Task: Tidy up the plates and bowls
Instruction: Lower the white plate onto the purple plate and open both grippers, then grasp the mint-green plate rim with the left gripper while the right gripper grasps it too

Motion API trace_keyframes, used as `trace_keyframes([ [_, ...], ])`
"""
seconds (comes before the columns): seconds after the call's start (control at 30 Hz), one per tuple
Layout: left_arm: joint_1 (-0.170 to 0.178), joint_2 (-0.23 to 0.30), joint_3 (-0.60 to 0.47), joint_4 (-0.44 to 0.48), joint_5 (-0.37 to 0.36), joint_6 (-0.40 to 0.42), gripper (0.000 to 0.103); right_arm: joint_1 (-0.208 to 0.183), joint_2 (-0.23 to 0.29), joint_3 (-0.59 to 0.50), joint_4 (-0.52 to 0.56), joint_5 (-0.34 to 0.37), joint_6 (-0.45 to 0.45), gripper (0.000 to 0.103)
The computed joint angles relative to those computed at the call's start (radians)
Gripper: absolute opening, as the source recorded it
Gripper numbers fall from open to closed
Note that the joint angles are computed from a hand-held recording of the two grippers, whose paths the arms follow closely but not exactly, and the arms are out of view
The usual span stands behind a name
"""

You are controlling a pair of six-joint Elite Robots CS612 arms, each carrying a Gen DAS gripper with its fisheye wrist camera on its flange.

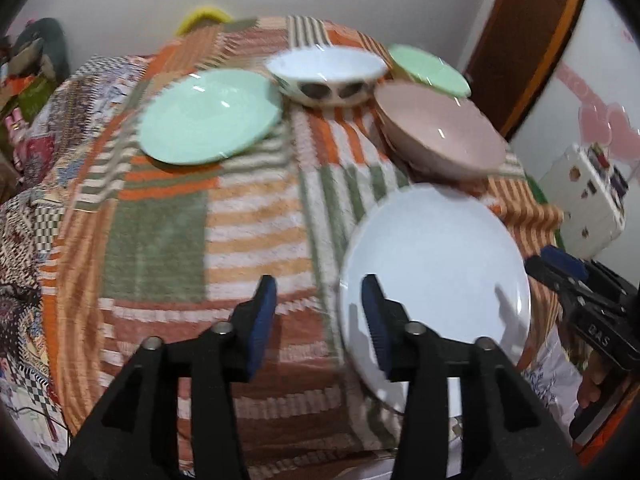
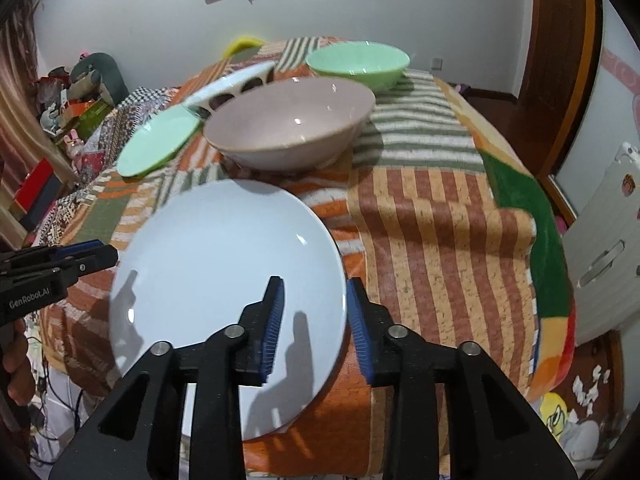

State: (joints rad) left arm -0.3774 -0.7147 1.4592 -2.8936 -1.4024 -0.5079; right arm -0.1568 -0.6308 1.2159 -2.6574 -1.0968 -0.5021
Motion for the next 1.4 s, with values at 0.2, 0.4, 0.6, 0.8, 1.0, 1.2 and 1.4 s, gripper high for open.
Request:
trace_keyframes([
  [0.2, 0.024, -0.038, 0.053, -0.06, 0.087, -0.032, 0.056, 0.007, -0.023, 0.016, -0.028, 0.069, -0.003, 0.056],
  [0.4, 0.064, -0.047, 0.059, -0.068, 0.129, -0.061, 0.058, 0.034, -0.025, 0.007, -0.029, 0.107, -0.022, 0.056],
  [0.6, 0.108, -0.026, 0.017, -0.053, 0.139, -0.063, 0.059, 0.07, -0.007, -0.032, -0.012, 0.115, -0.037, 0.056],
  [0.8, 0.152, 0.036, -0.085, -0.004, 0.114, -0.04, 0.059, 0.114, 0.031, -0.101, 0.004, 0.103, -0.025, 0.056],
  [1.0, 0.198, 0.123, -0.214, 0.071, 0.026, -0.032, 0.058, 0.15, 0.089, -0.21, 0.077, 0.064, -0.005, 0.056],
  [1.2, 0.227, 0.191, -0.314, 0.118, -0.045, -0.009, 0.04, 0.182, 0.168, -0.343, 0.149, 0.0, 0.04, 0.056],
  [1.4, 0.247, 0.239, -0.386, 0.135, -0.102, 0.018, 0.026, 0.2, 0.223, -0.452, 0.253, -0.02, 0.059, 0.049],
])
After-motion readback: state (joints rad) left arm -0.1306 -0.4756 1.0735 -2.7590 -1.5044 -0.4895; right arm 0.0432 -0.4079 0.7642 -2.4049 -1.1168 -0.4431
